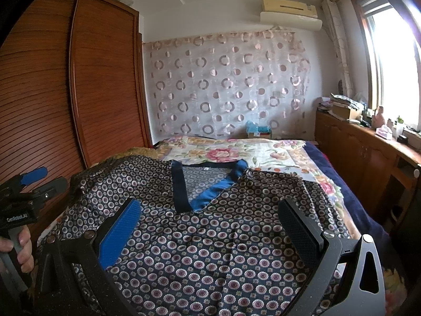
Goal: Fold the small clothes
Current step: 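Reach the left gripper to the shirt's side edge and grasp it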
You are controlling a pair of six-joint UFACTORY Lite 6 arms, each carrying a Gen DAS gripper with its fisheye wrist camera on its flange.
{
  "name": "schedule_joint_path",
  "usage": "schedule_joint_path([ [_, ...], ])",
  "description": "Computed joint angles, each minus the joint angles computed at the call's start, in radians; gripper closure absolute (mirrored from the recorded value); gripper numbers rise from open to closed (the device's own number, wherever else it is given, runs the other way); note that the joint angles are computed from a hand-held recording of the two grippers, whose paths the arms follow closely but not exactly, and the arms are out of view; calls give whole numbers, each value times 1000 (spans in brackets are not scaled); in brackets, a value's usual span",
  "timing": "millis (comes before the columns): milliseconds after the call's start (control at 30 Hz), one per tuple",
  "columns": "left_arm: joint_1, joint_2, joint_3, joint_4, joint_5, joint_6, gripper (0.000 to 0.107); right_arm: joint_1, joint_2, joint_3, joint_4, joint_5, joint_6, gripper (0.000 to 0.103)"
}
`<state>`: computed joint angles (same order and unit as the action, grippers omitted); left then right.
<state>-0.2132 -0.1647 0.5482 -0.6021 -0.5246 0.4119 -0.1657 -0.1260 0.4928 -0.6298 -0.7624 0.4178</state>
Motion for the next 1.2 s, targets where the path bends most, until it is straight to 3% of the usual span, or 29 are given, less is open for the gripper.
schedule_joint_path([
  [633,327,147,46,372,42,-254,4,57,143,192,-105,71,13,0],
  [1100,642,399,166,738,57,-419,4,90,296,333,-252,124,106,0],
  [1200,678,468,236,826,79,-465,12,110,325,380,-283,155,131,0],
])
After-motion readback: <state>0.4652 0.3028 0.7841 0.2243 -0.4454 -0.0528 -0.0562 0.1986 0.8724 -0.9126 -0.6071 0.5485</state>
